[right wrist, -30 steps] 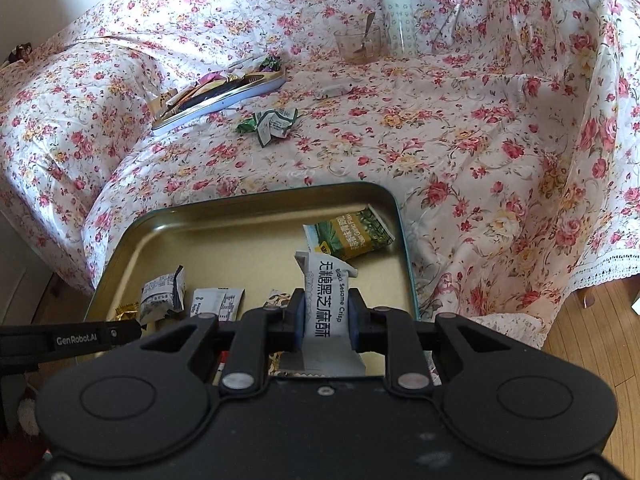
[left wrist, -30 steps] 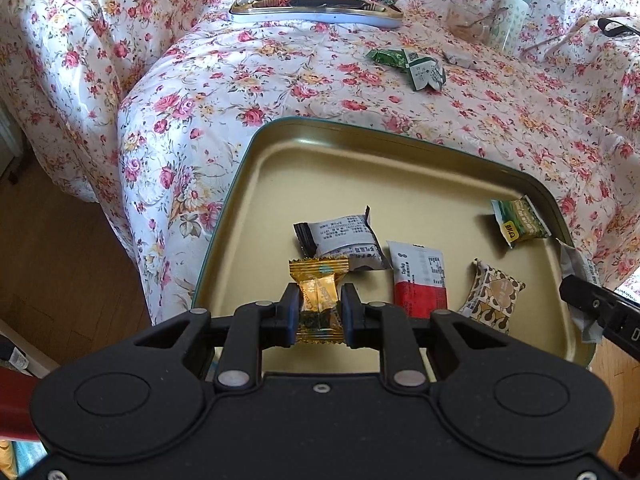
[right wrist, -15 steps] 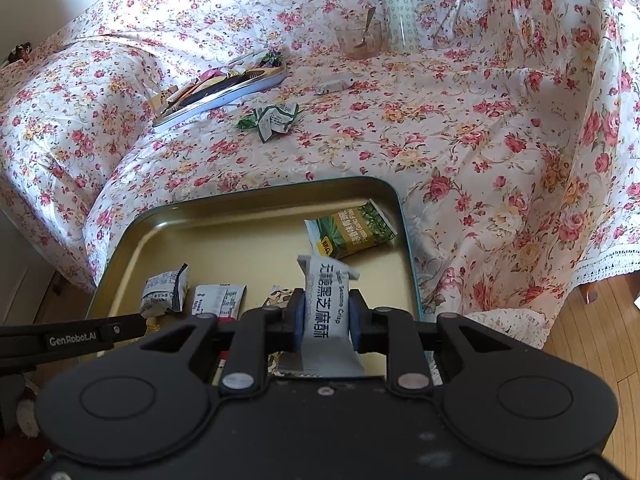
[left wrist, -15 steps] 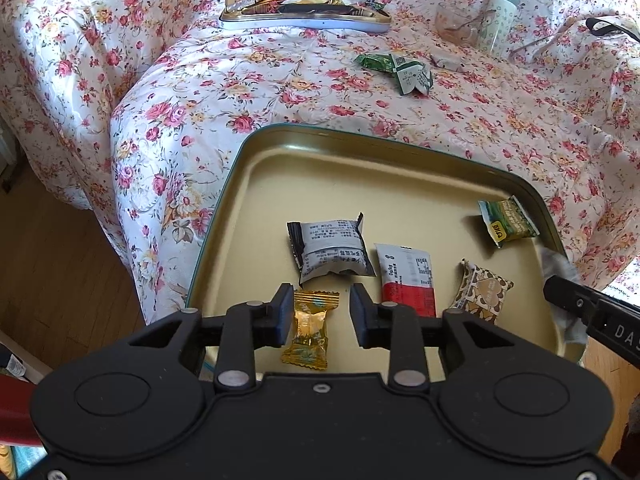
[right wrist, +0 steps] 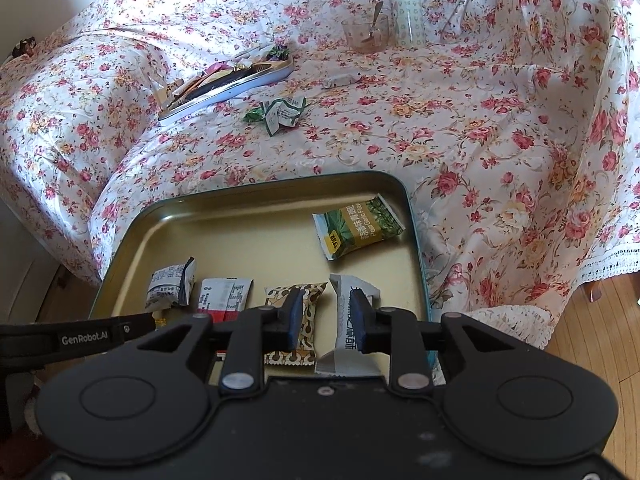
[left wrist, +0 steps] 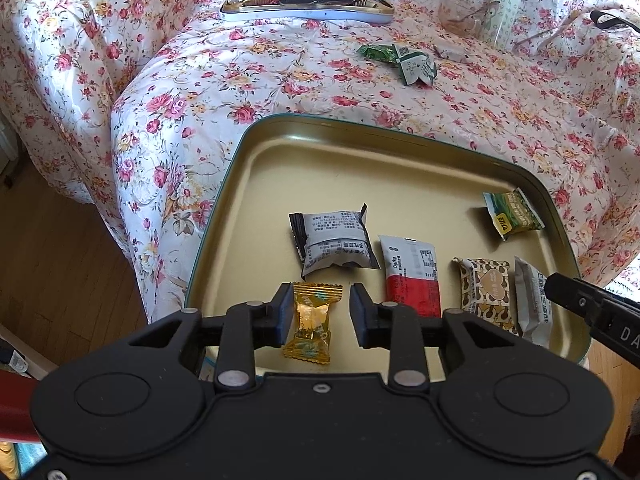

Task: Organize snacks
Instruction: 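Move both tools back from the gold tray toward the loose snacks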

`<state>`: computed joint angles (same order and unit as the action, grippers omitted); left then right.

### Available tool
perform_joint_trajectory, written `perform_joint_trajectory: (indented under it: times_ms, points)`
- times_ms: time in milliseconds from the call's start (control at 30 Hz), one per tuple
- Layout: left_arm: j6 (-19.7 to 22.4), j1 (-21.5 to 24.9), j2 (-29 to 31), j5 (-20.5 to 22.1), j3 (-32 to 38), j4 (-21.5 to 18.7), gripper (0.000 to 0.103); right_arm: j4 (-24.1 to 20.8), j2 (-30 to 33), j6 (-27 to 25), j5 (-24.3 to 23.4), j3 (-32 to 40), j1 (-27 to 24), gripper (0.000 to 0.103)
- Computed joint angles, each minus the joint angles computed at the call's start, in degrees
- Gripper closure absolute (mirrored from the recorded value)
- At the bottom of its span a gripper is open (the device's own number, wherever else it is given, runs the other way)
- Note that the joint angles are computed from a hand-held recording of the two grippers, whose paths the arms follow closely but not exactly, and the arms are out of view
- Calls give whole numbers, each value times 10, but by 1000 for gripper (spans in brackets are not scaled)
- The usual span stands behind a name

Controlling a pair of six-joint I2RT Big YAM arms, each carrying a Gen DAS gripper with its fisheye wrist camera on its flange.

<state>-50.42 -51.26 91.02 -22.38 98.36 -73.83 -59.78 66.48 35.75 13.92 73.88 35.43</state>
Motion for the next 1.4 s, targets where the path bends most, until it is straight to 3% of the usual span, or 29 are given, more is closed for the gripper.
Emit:
perform_joint_trajectory:
  times_ms: [300,467,567,700,867,1033,1200,1267,1400]
  points:
    - [43,7,9,6,21,8,63,-3,6,-10,-8,11,-9,70]
    - [120,22,31,15,63,6,61,-9,21,-33,-26,38,-25,67]
    - [158,39,52,35,102,-15,61,-22,37,-47,-78,62,-45,65]
    - [180,63,88,62,166,-64,61,-68,79,-53,-177,117,-85,64]
    - [194,86,143,100,260,-133,61,-141,147,-87,-217,206,-106,64]
    - [164,111,198,134,348,-185,61,-223,222,-87,-261,298,-127,63]
    - [147,118,235,84,395,-192,61,-293,289,-89,-229,389,-132,63]
    - [169,114,252,45,419,-198,61,-308,308,-93,-202,419,-130,63]
    - [229,107,266,-19,438,-173,61,-336,352,-110,-164,490,-129,63]
